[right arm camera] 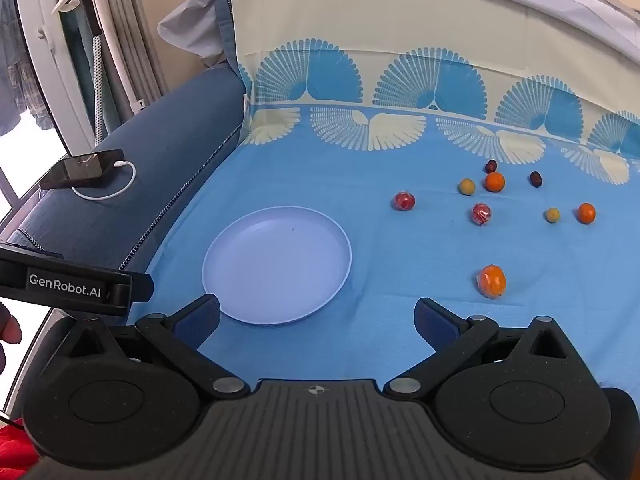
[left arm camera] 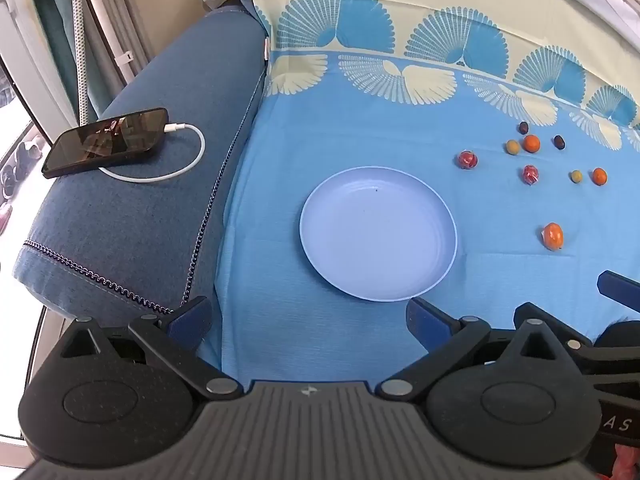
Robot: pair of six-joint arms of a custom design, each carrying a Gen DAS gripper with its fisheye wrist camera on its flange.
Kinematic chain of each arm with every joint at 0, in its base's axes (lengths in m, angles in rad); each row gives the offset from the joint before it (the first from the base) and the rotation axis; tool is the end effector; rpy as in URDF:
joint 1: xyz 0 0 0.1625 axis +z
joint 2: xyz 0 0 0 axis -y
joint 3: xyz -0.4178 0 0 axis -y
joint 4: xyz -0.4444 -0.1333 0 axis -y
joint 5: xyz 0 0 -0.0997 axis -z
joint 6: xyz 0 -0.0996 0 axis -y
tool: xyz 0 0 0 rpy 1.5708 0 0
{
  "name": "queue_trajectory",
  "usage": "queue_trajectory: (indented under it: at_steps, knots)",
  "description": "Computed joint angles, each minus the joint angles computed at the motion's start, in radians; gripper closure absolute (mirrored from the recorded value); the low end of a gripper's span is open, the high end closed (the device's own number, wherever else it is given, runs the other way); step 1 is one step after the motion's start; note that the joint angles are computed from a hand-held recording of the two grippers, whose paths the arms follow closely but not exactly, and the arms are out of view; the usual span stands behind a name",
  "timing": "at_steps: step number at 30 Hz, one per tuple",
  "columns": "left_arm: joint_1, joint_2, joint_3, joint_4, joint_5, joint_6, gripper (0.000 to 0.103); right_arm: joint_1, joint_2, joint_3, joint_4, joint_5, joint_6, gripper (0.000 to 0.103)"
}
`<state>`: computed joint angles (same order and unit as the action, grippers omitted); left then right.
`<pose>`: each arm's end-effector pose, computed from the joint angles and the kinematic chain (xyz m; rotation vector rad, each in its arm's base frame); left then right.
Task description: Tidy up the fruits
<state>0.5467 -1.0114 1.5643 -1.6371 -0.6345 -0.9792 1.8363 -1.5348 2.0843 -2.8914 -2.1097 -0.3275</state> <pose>-0.4532 -0.5257 0.1844 0.3216 2.1671 -0.6351 0.2171 -0.4851 0.3561 0.4480 -2.3957 0.9618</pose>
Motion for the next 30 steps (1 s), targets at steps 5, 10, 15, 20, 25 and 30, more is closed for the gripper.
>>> queue_trajectory:
  at_steps: [5, 10, 15, 20, 25, 30]
  knots:
    - [0.002, -0.001, 0.002, -0.002, -0.002, 0.004, 0.000, -0.004, 0.003, 0.005, -0.001, 0.002, 0.006, 0.000]
    - [0.003, -0.003, 0.008, -0.003, -0.003, 0.002, 0.000, -0.009, -0.007, 0.009, 0.013, 0.012, 0.014, 0.000]
    - [0.004, 0.001, 0.004, 0.005, -0.004, -0.001, 0.000, -0.008, 0.000, 0.009, 0.003, 0.007, 0.017, 0.000]
    - [0.004, 0.003, 0.002, 0.008, 0.000, 0.000, 0.000, -0.008, 0.004, 0.012, -0.018, 0.006, -0.001, 0.000]
    - [0.004, 0.005, 0.000, 0.009, -0.003, 0.001, 0.000, -0.009, 0.003, 0.012, -0.017, 0.006, -0.002, 0.000]
    - [0.005, 0.006, -0.001, 0.013, -0.004, 0.000, 0.000, -0.010, 0.001, 0.011, 0.001, 0.009, 0.012, 0.000]
